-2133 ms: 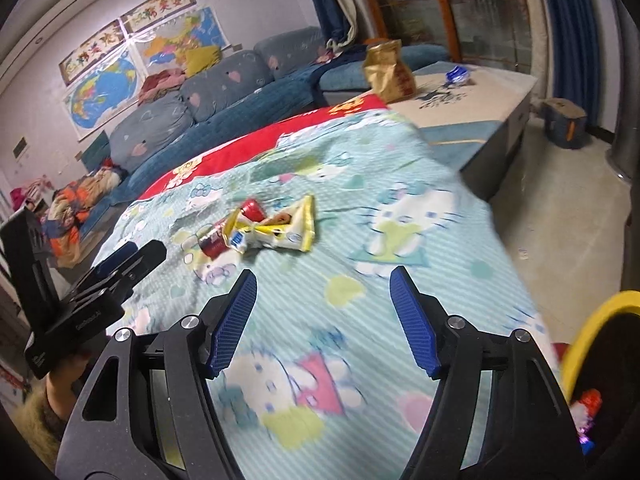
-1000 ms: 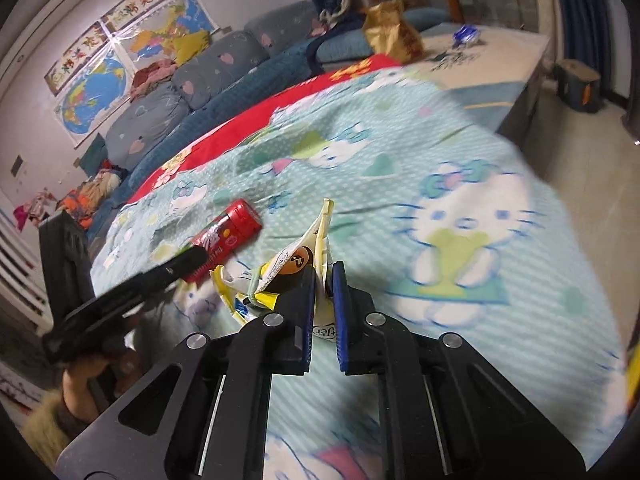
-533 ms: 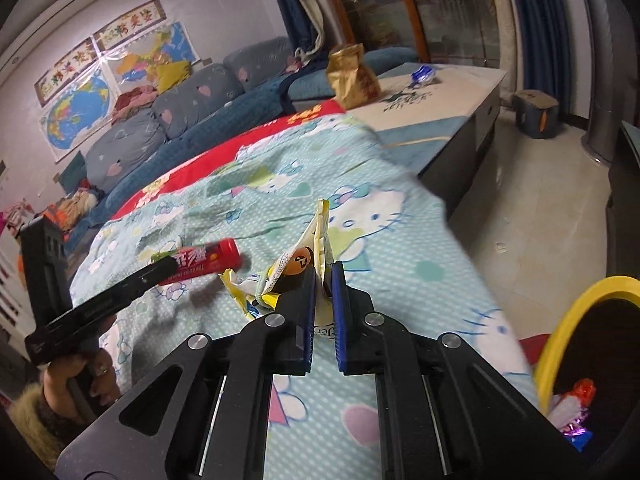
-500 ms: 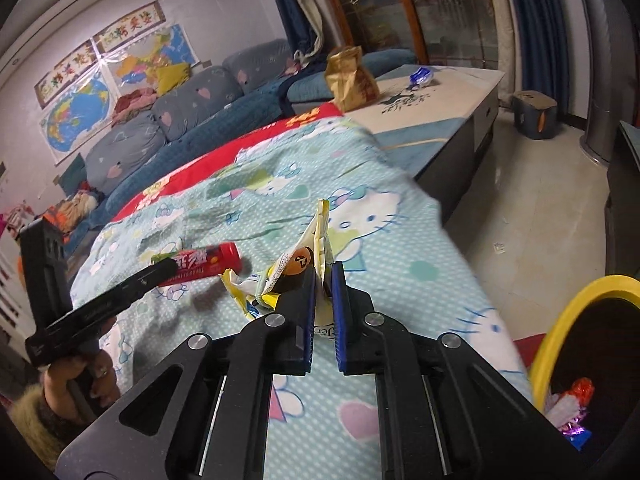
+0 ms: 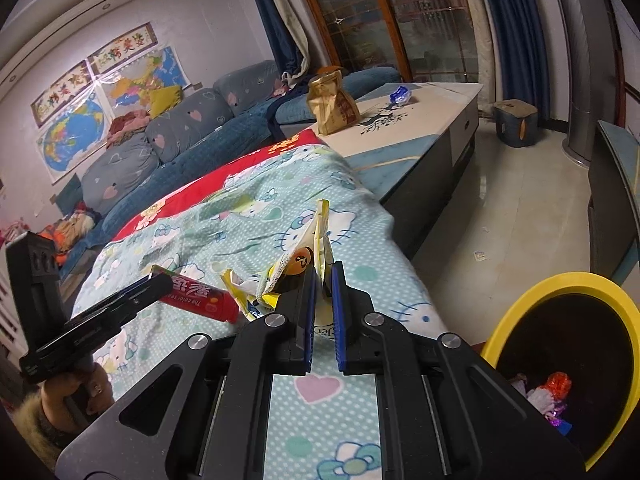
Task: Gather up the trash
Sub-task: 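Carry the red tube and yellow chip bag over the yellow bin with both tools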
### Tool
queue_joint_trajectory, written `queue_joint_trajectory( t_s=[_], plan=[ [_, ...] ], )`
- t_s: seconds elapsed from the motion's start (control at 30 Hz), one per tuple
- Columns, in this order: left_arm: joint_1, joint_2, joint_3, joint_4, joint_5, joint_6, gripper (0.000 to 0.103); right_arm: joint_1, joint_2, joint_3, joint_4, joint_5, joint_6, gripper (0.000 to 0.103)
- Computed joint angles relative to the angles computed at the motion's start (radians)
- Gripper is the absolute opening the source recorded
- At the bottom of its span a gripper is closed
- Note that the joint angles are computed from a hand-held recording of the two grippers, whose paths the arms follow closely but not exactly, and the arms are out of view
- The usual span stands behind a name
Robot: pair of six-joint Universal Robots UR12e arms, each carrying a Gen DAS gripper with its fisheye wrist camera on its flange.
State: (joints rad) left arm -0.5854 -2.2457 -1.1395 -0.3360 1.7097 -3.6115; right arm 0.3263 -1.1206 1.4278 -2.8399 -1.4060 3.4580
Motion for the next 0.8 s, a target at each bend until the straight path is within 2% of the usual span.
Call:
queue_joint_trajectory(
  t_s=[0.37,0.8],
  plan=[
    [-0.034,-0.029,0.066,-0.017,-0.045,0.07,0.03,-0.017,-0.042,0.062,-0.03,-0.035,0.006,0.005],
    [-0.069,-0.06,0.133,-0.029,-0.067,0.131,0.03,-0.051,-0.086,0.135,-0.06,-0.078,0.067,0.005]
  ],
)
